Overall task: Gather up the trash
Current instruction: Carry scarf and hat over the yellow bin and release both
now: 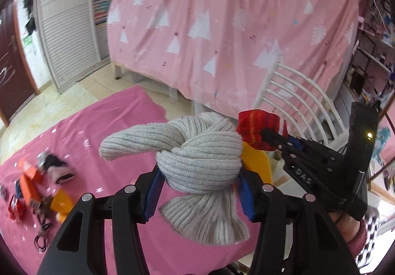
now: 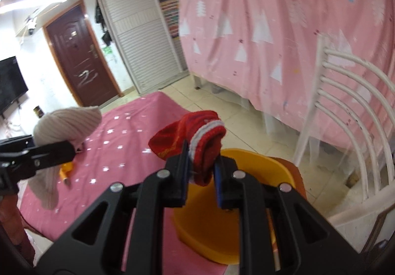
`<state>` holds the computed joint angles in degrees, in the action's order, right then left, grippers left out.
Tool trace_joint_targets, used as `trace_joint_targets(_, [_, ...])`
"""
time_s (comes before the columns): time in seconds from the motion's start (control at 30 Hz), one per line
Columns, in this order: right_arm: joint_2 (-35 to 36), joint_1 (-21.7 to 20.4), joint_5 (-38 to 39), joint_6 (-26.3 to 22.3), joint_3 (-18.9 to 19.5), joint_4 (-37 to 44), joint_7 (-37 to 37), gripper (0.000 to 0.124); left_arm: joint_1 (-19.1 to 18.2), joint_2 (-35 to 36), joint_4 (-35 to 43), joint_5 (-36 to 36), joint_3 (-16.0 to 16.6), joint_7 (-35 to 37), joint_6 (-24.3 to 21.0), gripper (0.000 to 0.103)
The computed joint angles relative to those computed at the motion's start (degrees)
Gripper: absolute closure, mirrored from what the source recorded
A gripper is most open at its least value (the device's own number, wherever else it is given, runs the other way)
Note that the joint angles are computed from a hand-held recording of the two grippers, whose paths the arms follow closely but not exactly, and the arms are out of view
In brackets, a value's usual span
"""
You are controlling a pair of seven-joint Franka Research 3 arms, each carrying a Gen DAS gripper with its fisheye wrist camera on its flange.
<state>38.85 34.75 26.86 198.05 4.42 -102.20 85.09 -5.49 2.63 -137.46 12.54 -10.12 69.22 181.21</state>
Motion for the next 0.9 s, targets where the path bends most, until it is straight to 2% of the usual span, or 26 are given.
trace_joint_targets(0.1, [0.71,-2.17,-1.0,-1.11,1.14,0.23,0.52,0.108,-2.27,2.26,2.9,5.4,1.54,-4.21,-1.78,0.055])
trace_joint_targets(0.17, [1.3,-2.32,-0.89,-2.05,0.8,0.78,1.03,0.108,-1.36,4.26,5.35,3.0,-0.71,-1.73,-3.59,0.055])
trace_joint_targets(0.33, [2.32,-2.83,-1.44,-4.63,0.14,1.9,2.26,0.106,-1.72,7.86,10.14,1.84,-1.71,-0.86,-5.84,0.055])
trace_joint_targets(0.47, [2.75,-4.54,-2.43,-5.01,1.31,2.0,3.3,0.1,-0.61,10.16,13.25,-1.67,-4.02,1.85,-8.56,0.049])
trace_joint_targets(0.5, [2.83,-4.88,-2.66,-5.18,1.5,2.04,3.53,0.1,-0.87,10.6,13.86,-1.74,-3.89,2.0,-9.03,0.047])
trace_joint_targets(0.53, [2.91,-4.91,-2.77,-5.27,1.43,2.06,3.78,0.098,-2.76,10.81,14.16,0.5,-1.87,0.0,-8.7,0.045])
trace_joint_targets(0.6, [3.1,-5.83,-3.39,-5.23,2.28,2.17,4.12,0.094,-4.38,10.81,14.42,2.94,-0.14,-2.31,-8.66,0.041])
trace_joint_targets(0.67, [3.1,-5.71,-3.54,-5.1,2.08,2.1,4.5,0.09,-3.96,10.81,14.57,2.8,-0.66,-2.5,-8.46,0.04])
trace_joint_targets(0.8, [2.95,-6.21,-3.98,-4.37,2.53,1.61,5.03,0.086,-5.04,9.32,13.39,5.96,1.09,-5.44,-8.09,0.039])
trace_joint_targets(0.9, [3.05,-5.75,-3.94,-4.37,2.12,1.79,5.38,0.083,-3.72,8.08,12.03,5.42,0.34,-5.21,-7.71,0.039])
